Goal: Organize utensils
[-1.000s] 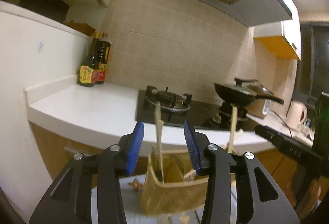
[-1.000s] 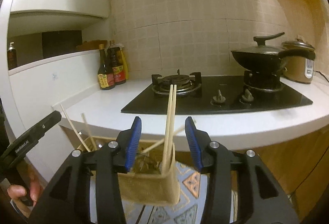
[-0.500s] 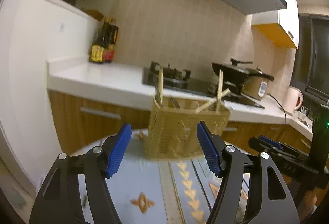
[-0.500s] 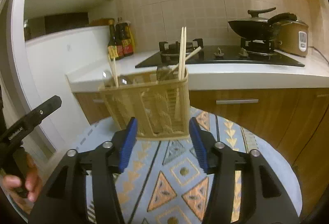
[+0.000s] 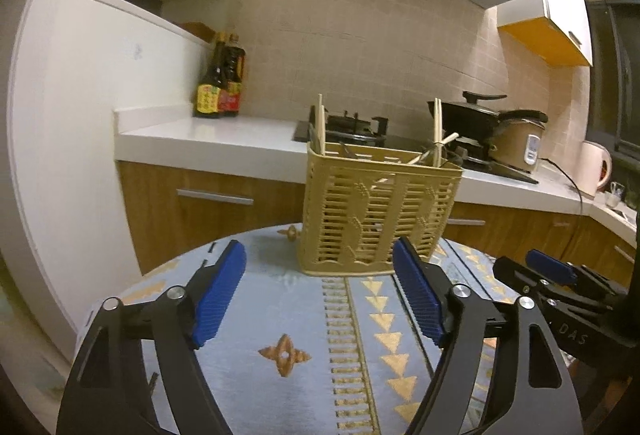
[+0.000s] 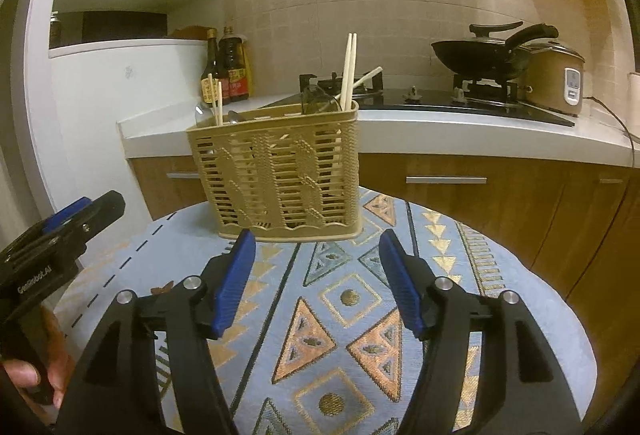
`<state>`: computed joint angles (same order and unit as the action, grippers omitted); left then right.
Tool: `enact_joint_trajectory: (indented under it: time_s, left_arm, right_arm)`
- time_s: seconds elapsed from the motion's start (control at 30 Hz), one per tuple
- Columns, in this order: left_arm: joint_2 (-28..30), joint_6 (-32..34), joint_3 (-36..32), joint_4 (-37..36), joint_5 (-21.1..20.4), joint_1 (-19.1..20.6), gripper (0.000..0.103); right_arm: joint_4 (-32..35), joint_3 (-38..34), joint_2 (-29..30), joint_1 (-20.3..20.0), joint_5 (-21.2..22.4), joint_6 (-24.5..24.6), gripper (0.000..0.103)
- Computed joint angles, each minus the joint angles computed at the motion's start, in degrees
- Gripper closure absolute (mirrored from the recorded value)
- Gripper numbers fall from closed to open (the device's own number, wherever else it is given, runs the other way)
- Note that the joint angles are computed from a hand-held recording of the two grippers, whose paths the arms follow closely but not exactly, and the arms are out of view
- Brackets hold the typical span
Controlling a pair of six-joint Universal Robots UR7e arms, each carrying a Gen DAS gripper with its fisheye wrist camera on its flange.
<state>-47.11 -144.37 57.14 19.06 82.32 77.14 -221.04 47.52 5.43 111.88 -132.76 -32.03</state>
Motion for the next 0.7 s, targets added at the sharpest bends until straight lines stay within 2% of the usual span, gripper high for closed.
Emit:
enact_joint_trajectory:
  time_s: [0.13, 0.27, 0.5, 0.6, 0.7]
  left_arm:
    - [-0.32, 0.46, 1.82, -2.57, -0.82, 0.06, 0.025]
    - [-2.67, 4.13, 6.94, -10.37, -1.84, -0.23, 0.016]
    - [-2.5, 3.21, 6.11, -10.18, -2.98, -0.02, 0.014]
    - [-2.24, 4.89, 6.26, -10.31, -4.13, -0.37, 0.014]
    - [-1.82, 6.55, 6.01, -9.73, -5.15, -0.76, 0.014]
  right_arm:
    - [1.41, -0.68, 0.48, -0.3, -0.98, -0.38, 0.042]
    - [0.59, -0.5, 0.27, -0.53, -1.2, 0.42, 0.042]
    - [1.09, -0.96, 0.3, -0.7, -2.3, 1.28, 0.042]
    - [1.84, -1.61, 0.65, -0.67, -2.44, 0.79, 0.032]
    - [2.51, -2.17, 0.94, -0.6, -2.66, 0.22, 0.031]
